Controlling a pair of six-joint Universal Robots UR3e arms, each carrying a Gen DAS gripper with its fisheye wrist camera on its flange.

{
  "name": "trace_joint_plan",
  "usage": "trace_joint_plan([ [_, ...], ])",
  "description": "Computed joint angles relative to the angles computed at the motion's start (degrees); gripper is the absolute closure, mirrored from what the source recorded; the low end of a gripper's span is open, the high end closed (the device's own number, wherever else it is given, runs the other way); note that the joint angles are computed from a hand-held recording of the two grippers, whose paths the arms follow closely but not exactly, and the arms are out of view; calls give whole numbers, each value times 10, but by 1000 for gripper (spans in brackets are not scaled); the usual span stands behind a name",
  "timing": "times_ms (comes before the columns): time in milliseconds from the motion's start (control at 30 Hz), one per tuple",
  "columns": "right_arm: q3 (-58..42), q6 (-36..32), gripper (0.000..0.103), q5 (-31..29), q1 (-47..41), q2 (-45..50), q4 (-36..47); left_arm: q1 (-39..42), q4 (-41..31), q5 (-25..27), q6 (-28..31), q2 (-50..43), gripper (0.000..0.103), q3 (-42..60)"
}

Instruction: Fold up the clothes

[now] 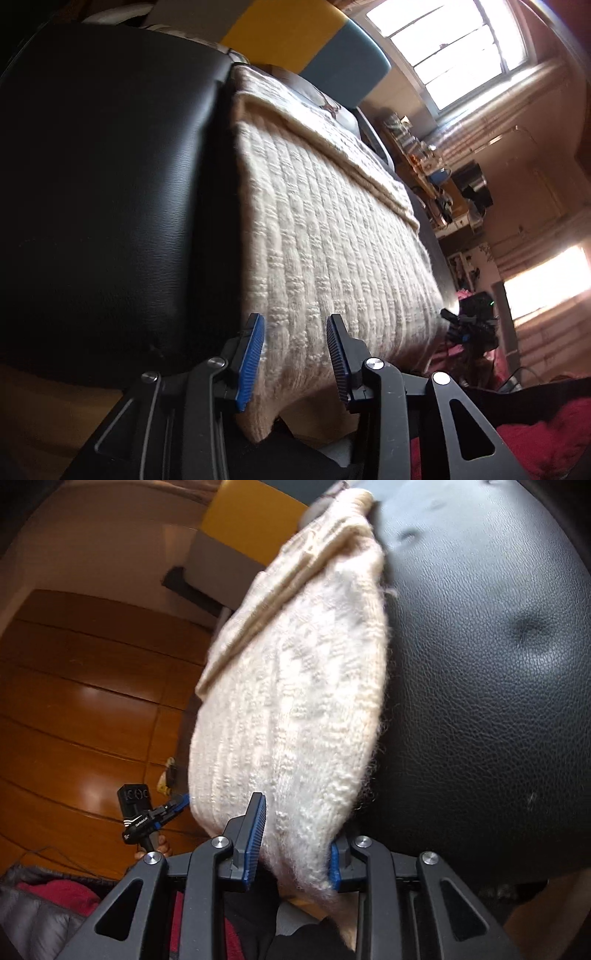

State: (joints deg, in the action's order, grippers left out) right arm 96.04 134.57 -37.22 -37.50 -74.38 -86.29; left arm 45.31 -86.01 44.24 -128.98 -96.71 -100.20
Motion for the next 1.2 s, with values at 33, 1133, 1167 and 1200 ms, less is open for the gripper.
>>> trace_joint_plan([
  [33, -3, 7, 75, -6, 3, -3, -1, -6, 13, 5, -3, 0, 68, -5],
  [1133, -18, 114, 95, 13, 88, 3, -100, 49, -269, -141, 115, -27, 98, 102],
  [1167, -19, 107, 95, 39, 85, -3, -90, 44, -277, -145, 114, -33, 98, 109],
  [1200, -27, 100, 95, 61, 83, -4, -80, 36, -275, -150, 106, -31, 98, 109],
])
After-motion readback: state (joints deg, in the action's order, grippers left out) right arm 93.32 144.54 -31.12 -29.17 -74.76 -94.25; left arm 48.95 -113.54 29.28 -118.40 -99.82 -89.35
